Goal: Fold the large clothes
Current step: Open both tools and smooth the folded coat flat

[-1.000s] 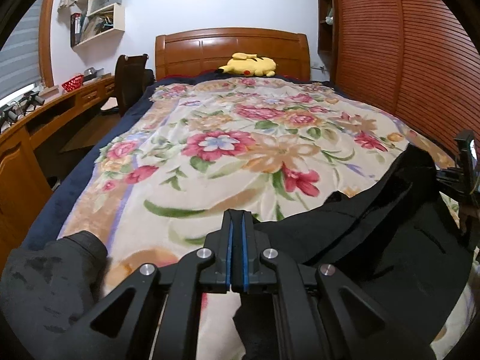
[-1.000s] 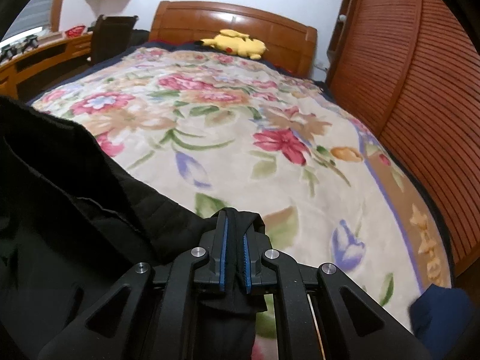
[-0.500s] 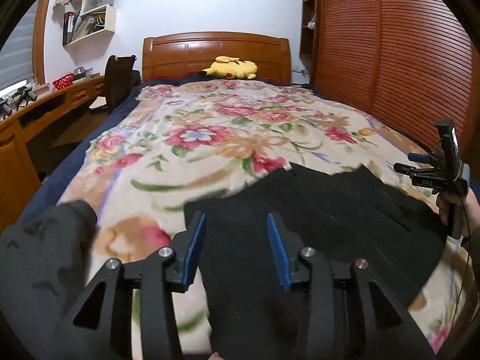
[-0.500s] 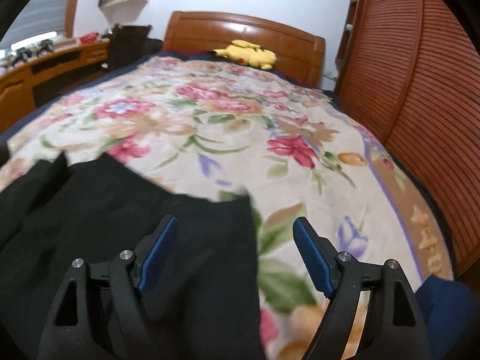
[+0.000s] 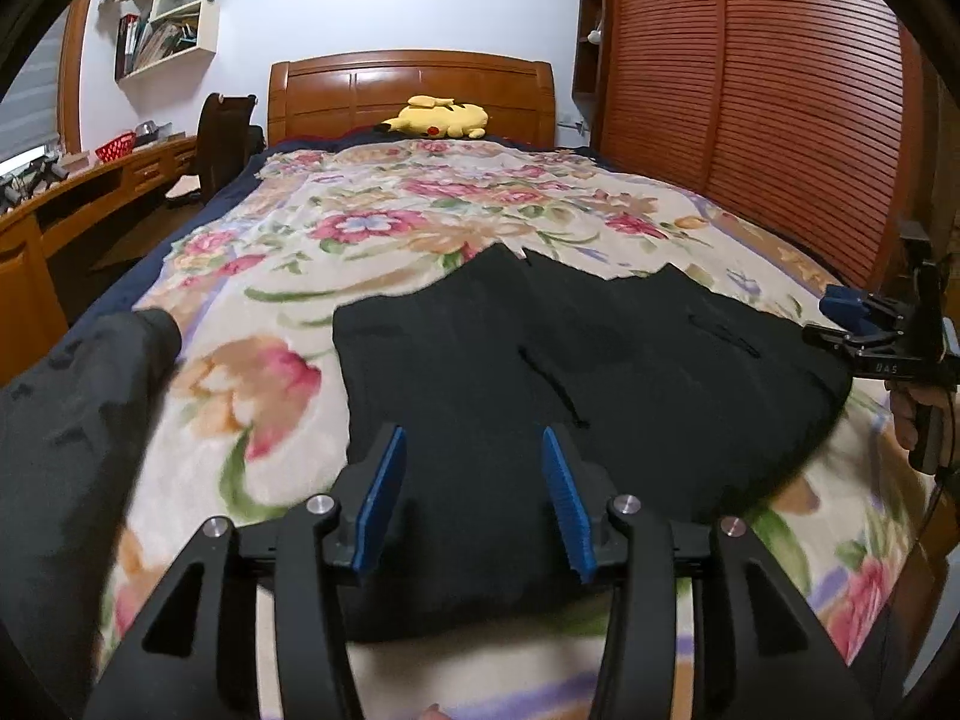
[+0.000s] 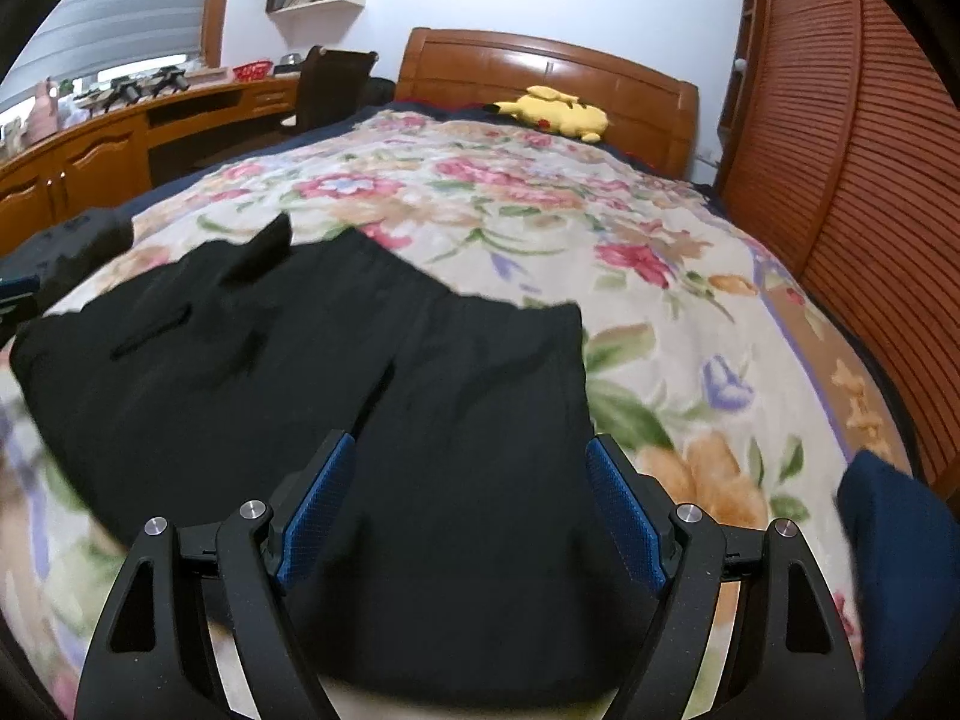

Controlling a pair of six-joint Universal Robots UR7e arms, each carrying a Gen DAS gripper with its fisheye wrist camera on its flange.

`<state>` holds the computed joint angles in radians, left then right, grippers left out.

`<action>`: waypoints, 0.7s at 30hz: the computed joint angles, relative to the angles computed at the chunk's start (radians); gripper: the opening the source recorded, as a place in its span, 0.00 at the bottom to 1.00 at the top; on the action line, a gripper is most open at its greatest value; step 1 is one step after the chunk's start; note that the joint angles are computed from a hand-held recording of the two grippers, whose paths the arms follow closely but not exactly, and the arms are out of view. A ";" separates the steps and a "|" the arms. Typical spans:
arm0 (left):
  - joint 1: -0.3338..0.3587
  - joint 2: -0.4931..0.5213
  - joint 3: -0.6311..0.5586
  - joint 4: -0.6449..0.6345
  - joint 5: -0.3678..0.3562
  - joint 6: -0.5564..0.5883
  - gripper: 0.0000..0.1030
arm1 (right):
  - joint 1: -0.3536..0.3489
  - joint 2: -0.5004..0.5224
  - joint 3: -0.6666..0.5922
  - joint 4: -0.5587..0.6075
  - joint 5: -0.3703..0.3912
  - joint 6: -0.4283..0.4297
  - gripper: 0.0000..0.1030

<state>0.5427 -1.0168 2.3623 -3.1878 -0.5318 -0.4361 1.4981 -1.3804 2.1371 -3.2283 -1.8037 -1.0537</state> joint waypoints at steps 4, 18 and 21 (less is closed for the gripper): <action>-0.017 -0.004 0.037 0.061 0.045 -0.068 0.45 | -0.027 -0.020 0.049 -0.058 -0.006 -0.029 0.78; -0.020 -0.060 0.115 0.129 0.041 -0.181 0.47 | -0.081 -0.056 0.069 -0.061 -0.032 -0.019 0.78; -0.020 -0.063 0.121 0.142 0.041 -0.193 0.47 | -0.092 -0.063 0.063 -0.030 -0.027 -0.008 0.78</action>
<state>0.5229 -1.0799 2.4829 -3.0461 -0.4905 -0.6291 1.4056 -1.4435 2.1999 -3.2584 -1.8312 -1.0617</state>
